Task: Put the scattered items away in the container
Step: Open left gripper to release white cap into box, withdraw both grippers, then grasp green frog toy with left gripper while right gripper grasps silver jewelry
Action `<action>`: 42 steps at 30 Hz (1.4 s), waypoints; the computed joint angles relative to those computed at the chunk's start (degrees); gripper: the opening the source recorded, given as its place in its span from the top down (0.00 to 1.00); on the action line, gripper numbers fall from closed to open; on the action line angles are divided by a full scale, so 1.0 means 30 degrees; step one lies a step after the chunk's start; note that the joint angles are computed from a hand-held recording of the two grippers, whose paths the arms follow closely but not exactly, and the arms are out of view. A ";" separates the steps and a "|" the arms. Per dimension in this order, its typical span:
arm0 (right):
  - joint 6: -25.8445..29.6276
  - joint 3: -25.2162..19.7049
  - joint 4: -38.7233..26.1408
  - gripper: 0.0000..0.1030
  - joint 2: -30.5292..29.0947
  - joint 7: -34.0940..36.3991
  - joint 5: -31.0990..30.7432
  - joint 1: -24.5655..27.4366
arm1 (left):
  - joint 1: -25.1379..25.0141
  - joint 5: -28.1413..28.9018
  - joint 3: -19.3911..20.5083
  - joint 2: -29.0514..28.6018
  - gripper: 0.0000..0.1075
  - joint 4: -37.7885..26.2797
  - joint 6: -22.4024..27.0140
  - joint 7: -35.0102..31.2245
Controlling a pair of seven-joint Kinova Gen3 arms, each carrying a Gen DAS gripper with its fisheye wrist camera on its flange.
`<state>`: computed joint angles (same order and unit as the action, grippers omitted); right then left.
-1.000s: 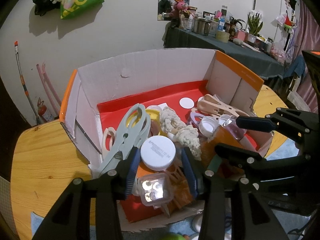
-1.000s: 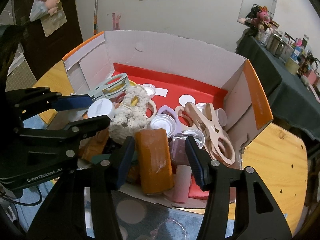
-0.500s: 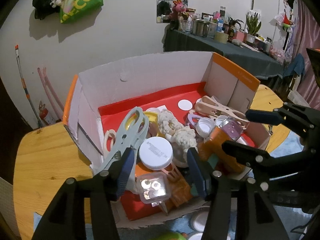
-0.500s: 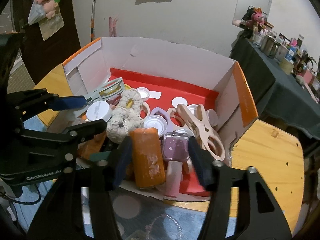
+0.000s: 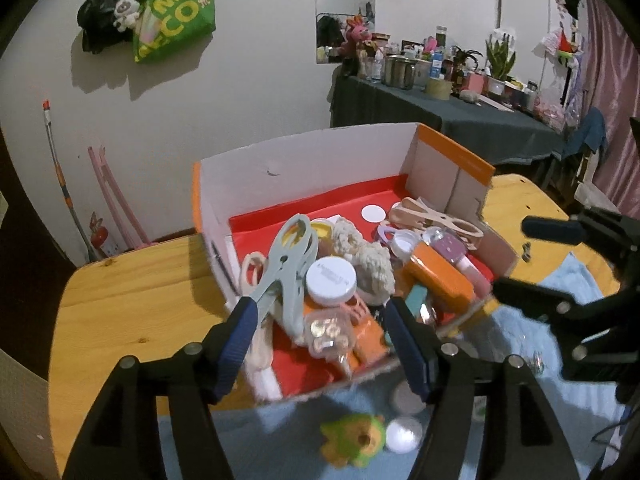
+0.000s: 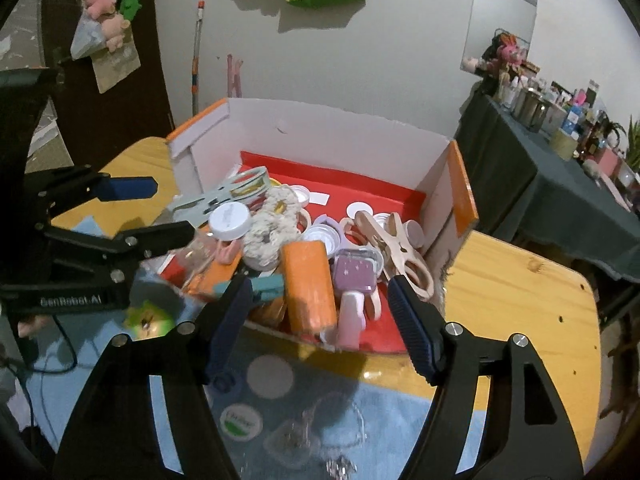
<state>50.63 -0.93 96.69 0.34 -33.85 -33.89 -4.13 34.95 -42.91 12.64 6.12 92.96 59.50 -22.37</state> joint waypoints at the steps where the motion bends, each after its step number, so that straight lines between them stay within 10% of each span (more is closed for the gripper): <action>1: 0.0150 0.0115 0.0116 0.26 -0.0183 0.0278 -0.0187 0.0126 | 0.0133 -0.0131 0.0079 -0.0162 0.35 0.0128 0.0137 0.0066; 19: 0.2665 0.3081 0.3019 0.25 -0.2098 0.3987 -0.1623 0.1936 | 0.1589 -0.1816 0.2618 -0.1512 0.25 0.3347 -0.0076 0.0026; 33: 0.2699 0.2340 0.3328 0.25 -0.0383 0.4810 -0.0817 0.3032 | -0.0693 0.1922 0.1387 -0.2217 0.25 0.5745 -0.5904 -0.3903; 42: 0.3238 0.1804 0.2793 0.25 0.0442 0.4733 -0.0824 0.3625 | -0.1330 0.2416 0.1294 -0.1887 0.25 0.6038 -0.6787 -0.5058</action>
